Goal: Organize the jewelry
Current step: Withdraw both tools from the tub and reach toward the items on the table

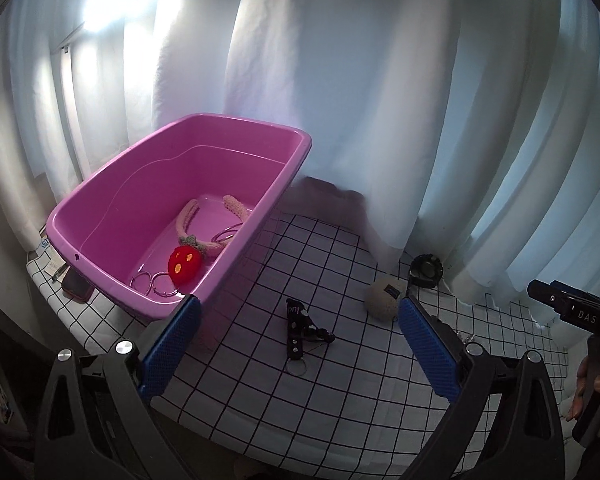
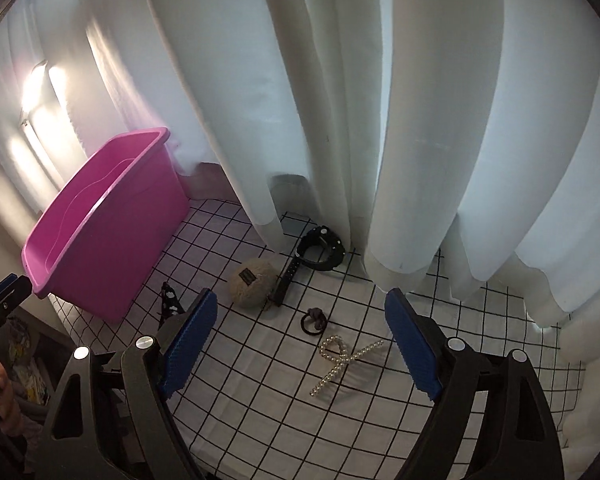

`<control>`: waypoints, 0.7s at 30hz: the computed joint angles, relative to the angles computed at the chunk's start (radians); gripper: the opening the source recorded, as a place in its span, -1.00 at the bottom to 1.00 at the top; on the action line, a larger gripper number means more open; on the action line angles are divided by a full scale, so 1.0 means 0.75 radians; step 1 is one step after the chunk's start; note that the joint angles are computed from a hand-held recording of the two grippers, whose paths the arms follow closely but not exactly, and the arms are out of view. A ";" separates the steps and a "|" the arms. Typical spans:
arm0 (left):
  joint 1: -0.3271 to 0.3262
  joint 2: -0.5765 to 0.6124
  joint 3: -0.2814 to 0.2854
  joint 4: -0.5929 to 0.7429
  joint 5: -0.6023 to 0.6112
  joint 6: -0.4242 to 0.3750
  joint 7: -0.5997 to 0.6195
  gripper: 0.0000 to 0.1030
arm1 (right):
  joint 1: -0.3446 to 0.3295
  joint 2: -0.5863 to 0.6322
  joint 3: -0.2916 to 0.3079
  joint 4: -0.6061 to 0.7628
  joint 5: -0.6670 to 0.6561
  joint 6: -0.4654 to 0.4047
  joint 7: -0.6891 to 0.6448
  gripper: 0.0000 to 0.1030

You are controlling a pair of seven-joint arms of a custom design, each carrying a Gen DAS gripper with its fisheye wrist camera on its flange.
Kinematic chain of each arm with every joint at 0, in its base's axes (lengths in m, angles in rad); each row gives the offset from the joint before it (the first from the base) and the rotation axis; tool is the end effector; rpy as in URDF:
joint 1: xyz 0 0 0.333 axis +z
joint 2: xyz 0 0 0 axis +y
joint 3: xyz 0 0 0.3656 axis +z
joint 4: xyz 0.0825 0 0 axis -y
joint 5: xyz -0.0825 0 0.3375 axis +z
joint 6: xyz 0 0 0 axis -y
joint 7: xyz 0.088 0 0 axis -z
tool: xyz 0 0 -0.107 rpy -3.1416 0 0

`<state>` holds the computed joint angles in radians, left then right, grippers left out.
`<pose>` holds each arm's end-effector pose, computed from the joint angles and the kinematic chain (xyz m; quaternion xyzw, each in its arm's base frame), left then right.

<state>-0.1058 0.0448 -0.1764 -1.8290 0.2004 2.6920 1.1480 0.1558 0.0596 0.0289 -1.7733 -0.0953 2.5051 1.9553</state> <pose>0.5592 -0.1661 0.6635 -0.6476 0.6468 -0.3295 0.2318 0.5769 0.1079 0.6563 -0.6175 0.7132 -0.1920 0.2705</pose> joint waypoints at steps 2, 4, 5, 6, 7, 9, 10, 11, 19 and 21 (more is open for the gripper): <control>-0.012 -0.011 -0.015 -0.063 -0.039 0.043 -0.001 0.88 | -0.004 -0.036 -0.008 -0.088 0.001 0.011 0.041 0.59; -0.030 -0.005 -0.026 -0.095 -0.041 0.042 -0.019 0.88 | 0.000 -0.060 -0.010 -0.157 -0.017 0.016 0.081 0.59; -0.038 0.001 -0.029 -0.103 -0.035 0.031 -0.035 0.88 | 0.002 -0.073 -0.012 -0.198 -0.020 0.034 0.090 0.59; -0.044 0.008 -0.034 -0.109 -0.039 0.017 -0.041 0.88 | 0.005 -0.085 -0.013 -0.234 -0.027 0.048 0.099 0.59; -0.049 0.014 -0.037 -0.117 -0.044 0.008 -0.047 0.88 | 0.006 -0.097 -0.015 -0.265 -0.032 0.056 0.101 0.59; -0.061 0.022 -0.037 -0.145 -0.005 0.011 -0.103 0.88 | 0.011 -0.107 -0.018 -0.318 -0.046 0.082 0.117 0.59; -0.065 0.026 -0.036 -0.159 0.020 0.015 -0.133 0.88 | 0.012 -0.109 -0.020 -0.341 -0.049 0.094 0.128 0.59; -0.070 0.033 -0.034 -0.169 0.051 0.015 -0.166 0.88 | 0.013 -0.106 -0.022 -0.359 -0.042 0.107 0.135 0.59; -0.102 0.130 0.015 -0.172 0.410 0.025 -0.536 0.88 | 0.012 -0.052 -0.019 -0.439 -0.055 0.213 0.172 0.59; -0.109 0.160 0.031 -0.154 0.503 0.034 -0.634 0.88 | 0.013 -0.029 -0.014 -0.442 -0.075 0.245 0.170 0.59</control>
<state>-0.1872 0.1645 -0.1532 -1.9447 0.5776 2.7175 0.6727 0.1654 0.0378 0.0187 -2.1051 -0.1517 2.6891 2.0830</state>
